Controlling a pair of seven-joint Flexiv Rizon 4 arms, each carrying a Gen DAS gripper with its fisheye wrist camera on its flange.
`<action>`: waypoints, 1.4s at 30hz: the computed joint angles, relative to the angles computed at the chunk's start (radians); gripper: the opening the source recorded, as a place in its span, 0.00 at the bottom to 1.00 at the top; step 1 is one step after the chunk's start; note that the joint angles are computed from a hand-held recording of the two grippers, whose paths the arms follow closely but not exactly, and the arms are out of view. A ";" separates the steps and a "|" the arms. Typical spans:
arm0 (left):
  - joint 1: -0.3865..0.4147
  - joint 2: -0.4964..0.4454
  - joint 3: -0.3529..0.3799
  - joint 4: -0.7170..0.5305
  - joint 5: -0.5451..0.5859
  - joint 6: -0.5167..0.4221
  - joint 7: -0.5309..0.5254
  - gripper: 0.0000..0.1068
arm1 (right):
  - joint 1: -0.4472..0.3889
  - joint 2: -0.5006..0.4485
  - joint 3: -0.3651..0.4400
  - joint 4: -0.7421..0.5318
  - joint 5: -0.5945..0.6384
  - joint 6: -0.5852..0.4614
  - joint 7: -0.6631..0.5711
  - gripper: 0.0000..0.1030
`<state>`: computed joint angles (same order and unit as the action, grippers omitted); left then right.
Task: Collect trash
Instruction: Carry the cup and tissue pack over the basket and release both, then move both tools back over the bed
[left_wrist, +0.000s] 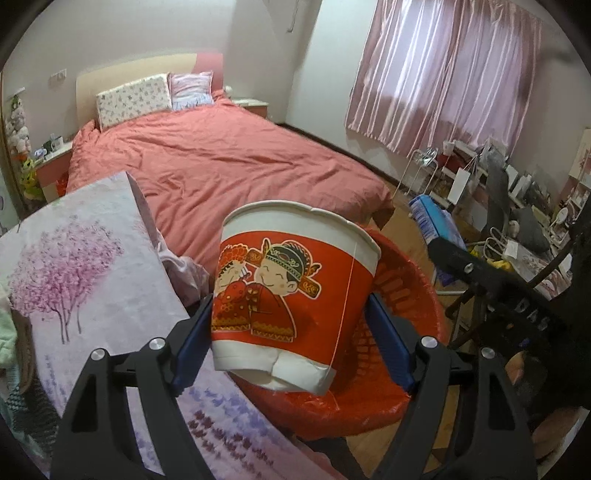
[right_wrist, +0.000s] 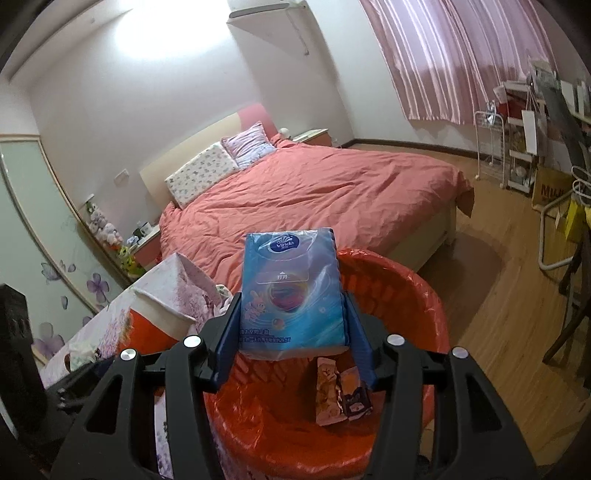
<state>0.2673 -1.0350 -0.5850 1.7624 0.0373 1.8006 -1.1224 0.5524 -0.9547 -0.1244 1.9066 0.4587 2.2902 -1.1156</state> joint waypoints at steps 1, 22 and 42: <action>-0.012 -0.005 0.011 -0.017 -0.010 -0.020 0.001 0.74 | -0.008 -0.004 0.003 -0.001 -0.005 0.002 0.003 0.58; 0.003 0.095 0.154 0.123 -0.022 0.072 -0.050 0.80 | 0.185 0.037 -0.137 0.039 0.114 -0.108 -0.030 0.64; 0.181 0.247 0.403 0.348 0.106 0.348 -0.296 0.80 | 0.447 0.028 -0.248 -0.020 0.059 -0.243 -0.058 0.64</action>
